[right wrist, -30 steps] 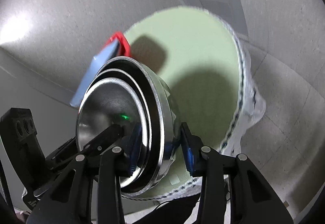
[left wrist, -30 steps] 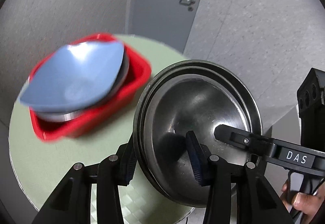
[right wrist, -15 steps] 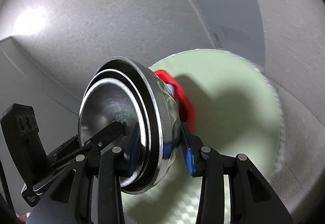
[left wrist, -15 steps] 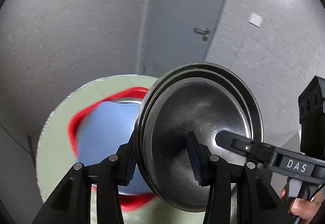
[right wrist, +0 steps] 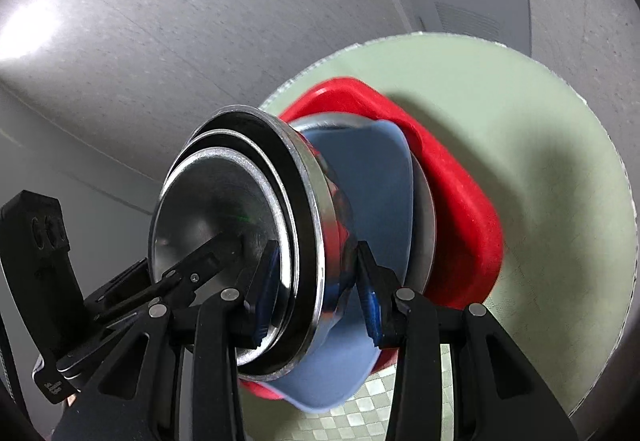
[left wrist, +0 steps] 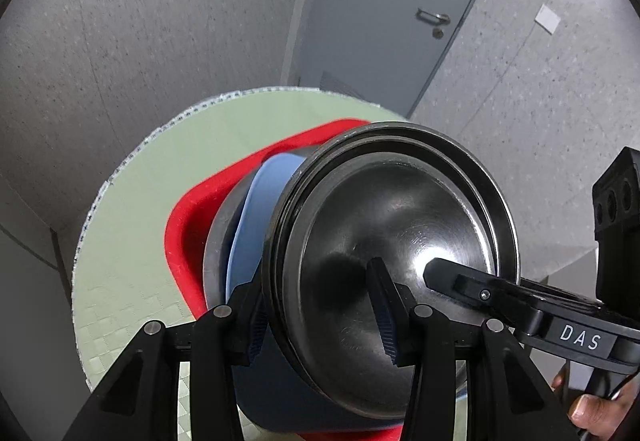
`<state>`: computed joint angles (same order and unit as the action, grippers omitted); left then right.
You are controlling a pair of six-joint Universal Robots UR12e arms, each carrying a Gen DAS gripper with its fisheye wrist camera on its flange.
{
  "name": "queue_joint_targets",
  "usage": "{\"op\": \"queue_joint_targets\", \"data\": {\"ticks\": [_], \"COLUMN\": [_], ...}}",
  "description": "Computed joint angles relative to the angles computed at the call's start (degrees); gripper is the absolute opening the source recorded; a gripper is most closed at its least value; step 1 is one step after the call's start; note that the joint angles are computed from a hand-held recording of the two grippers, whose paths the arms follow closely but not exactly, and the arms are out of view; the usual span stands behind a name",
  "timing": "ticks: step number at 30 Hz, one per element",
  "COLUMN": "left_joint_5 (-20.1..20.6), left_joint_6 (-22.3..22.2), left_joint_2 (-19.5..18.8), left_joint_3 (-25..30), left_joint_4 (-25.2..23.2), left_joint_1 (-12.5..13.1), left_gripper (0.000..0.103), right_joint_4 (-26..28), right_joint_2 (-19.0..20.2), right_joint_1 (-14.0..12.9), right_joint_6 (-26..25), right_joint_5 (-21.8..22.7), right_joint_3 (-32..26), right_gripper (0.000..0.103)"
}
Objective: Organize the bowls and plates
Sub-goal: 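Carry the stacked steel bowls onto the blue plate in the basin, release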
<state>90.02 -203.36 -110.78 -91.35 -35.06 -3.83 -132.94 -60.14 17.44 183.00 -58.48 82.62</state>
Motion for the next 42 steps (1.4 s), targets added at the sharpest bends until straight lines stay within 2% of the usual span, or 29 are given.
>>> {"op": "queue_joint_targets", "data": {"ticks": [7, 12, 22, 27, 28, 29, 31, 32, 38, 42], "left_joint_5": [-3.0, -3.6, -4.2, -3.9, -3.8, -3.7, -1.3, 0.1, 2.0, 6.5], "left_joint_6": [1.7, 3.2, 3.5, 4.2, 4.3, 4.6, 5.4, 5.6, 4.4, 2.5], "left_joint_2": [-1.9, -2.5, -1.8, -1.7, -1.7, -1.6, -1.3, -1.1, 0.1, 2.6], "left_joint_3": [2.3, 2.9, 2.2, 2.6, 2.9, 2.8, 2.4, 2.2, 0.9, -2.2], "left_joint_4": [-1.8, -1.8, -2.9, -4.8, -5.0, -4.4, -2.1, -1.3, 0.0, 3.3], "left_joint_1": [1.8, 2.2, 2.3, 2.3, 2.1, 1.9, 1.0, 0.7, -0.1, -1.3], "left_gripper": [0.043, 0.045, 0.045, 0.047, 0.051, 0.069, 0.085, 0.09, 0.092, 0.093], "right_joint_4": [0.3, 0.4, 3.9, 5.3, 4.8, 4.3, 3.5, 2.9, -1.3, -6.5], "right_joint_2": [0.4, 0.7, 1.2, 1.1, 0.9, 0.7, 0.2, 0.0, -2.0, -4.6], "right_joint_1": [1.2, 1.8, 2.6, 2.7, 2.8, 2.8, 2.9, 3.1, 2.7, 2.1], "right_joint_6": [0.9, 0.9, 0.8, 1.2, 1.1, 1.2, 0.6, 0.3, 2.1, 3.0], "right_joint_5": [-4.5, -7.8, -11.1, -12.4, -12.8, -12.9, -12.8, -14.0, -14.1, -13.4], "right_joint_3": [-0.8, -1.5, -3.5, -4.2, -4.1, -4.0, -3.7, -3.6, -0.4, 3.4], "right_gripper": [0.038, 0.041, 0.042, 0.042, 0.045, 0.057, 0.07, 0.071, 0.072, 0.073]}}
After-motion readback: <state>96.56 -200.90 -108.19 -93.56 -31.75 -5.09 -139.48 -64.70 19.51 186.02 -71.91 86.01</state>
